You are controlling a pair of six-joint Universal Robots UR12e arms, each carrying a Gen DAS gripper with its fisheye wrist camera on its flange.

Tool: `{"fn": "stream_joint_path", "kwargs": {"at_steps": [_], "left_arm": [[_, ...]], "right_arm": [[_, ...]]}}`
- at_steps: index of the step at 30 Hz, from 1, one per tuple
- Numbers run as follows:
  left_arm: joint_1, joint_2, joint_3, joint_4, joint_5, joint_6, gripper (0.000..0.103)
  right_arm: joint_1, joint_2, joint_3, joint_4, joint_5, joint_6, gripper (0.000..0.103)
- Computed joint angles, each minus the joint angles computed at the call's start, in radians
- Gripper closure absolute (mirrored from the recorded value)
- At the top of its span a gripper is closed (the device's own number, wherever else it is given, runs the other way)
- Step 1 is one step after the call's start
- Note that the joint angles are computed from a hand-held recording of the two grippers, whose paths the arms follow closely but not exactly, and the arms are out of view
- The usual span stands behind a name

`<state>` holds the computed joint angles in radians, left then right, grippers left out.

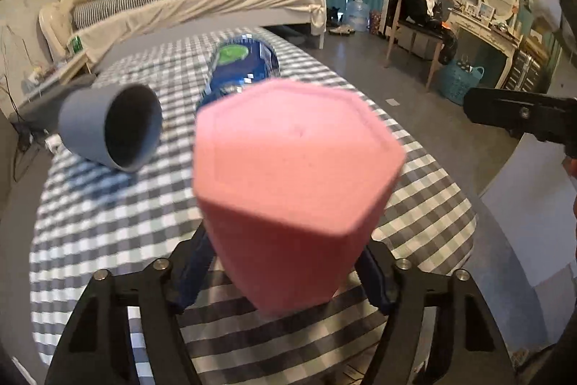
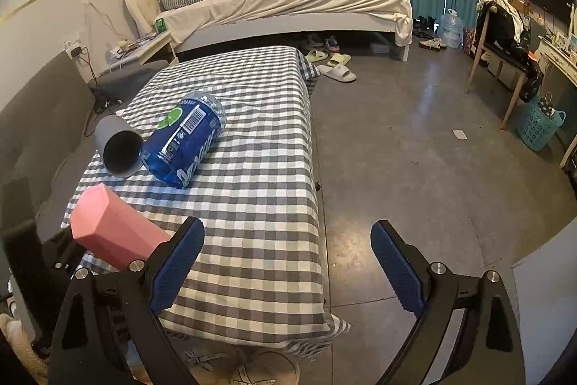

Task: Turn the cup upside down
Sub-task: 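Rotate the pink cup with the left tool and lower it closed end up beside the bottle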

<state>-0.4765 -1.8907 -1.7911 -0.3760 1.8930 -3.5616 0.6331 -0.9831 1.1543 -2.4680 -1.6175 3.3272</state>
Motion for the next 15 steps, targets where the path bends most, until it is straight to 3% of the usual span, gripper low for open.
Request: {"fn": "stream_joint_path", "kwargs": {"at_steps": [4, 10, 15], "left_arm": [[-0.013, -0.019, 0.023, -0.030, 0.079, 0.010, 0.030], [0.007, -0.025, 0.031, -0.060, 0.125, -0.085, 0.030], [-0.003, -0.023, 0.020, -0.047, 0.156, -0.077, 0.030]], "right_arm": [[-0.001, 0.000, 0.003, -0.001, 0.002, -0.001, 0.009], [-0.001, 0.006, 0.001, 0.010, 0.013, -0.008, 0.009], [-0.002, 0.010, 0.000, 0.021, 0.019, -0.010, 0.009]]}}
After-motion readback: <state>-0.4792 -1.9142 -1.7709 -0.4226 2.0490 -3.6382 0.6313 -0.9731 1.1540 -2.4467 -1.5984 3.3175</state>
